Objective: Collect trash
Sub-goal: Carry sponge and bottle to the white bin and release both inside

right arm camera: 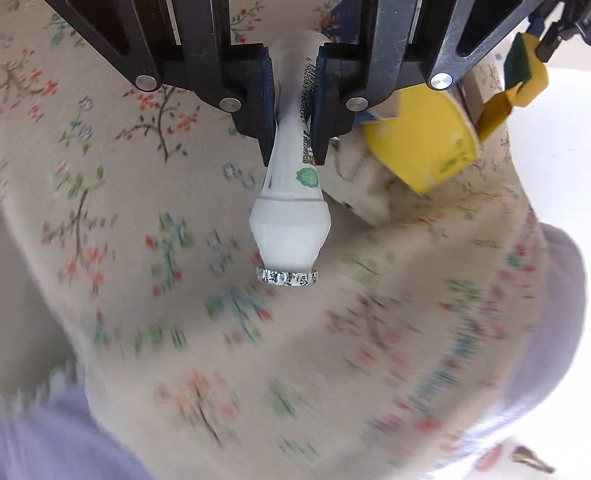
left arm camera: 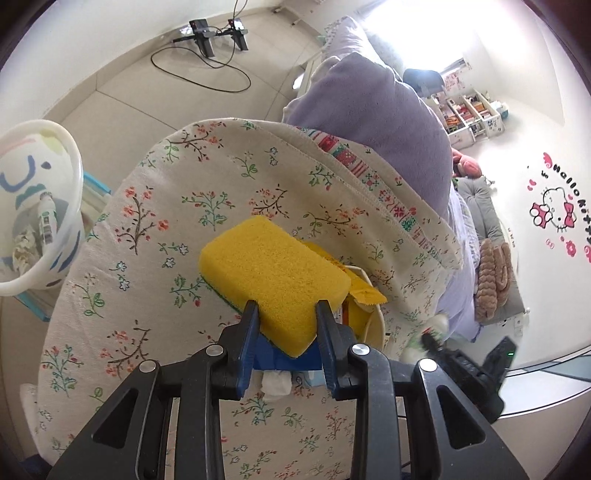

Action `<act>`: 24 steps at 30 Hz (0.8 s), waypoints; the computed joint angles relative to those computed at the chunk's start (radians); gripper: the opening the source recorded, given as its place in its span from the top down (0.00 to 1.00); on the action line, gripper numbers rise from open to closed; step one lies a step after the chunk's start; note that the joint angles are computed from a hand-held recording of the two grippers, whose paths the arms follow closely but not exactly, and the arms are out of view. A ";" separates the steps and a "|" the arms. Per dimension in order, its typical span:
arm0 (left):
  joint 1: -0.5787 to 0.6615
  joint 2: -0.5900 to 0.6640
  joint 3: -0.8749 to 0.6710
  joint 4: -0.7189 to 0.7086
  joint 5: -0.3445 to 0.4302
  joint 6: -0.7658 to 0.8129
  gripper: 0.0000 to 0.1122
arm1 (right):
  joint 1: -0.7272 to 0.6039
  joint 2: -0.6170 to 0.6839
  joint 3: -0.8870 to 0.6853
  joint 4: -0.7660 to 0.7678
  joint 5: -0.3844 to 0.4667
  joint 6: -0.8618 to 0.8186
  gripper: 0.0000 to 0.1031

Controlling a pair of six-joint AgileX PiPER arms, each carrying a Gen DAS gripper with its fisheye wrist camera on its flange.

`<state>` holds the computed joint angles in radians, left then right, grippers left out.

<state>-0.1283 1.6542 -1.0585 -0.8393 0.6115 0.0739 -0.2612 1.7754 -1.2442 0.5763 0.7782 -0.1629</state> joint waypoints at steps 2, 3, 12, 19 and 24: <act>-0.010 -0.010 -0.004 0.047 0.008 -0.030 0.71 | 0.014 -0.047 0.026 0.015 -0.037 -0.037 0.86; -0.016 -0.014 -0.007 0.069 0.011 -0.043 0.71 | 0.018 -0.078 0.045 0.024 -0.054 -0.065 0.86; -0.114 -0.068 -0.044 0.410 0.030 -0.238 0.71 | 0.135 -0.248 0.138 0.123 -0.171 -0.227 0.86; -0.181 -0.128 -0.034 0.660 0.018 -0.372 0.71 | 0.282 -0.299 0.181 0.051 -0.278 -0.210 0.86; -0.213 -0.173 -0.024 0.841 0.024 -0.475 0.71 | 0.371 -0.333 0.208 0.039 -0.323 -0.230 0.86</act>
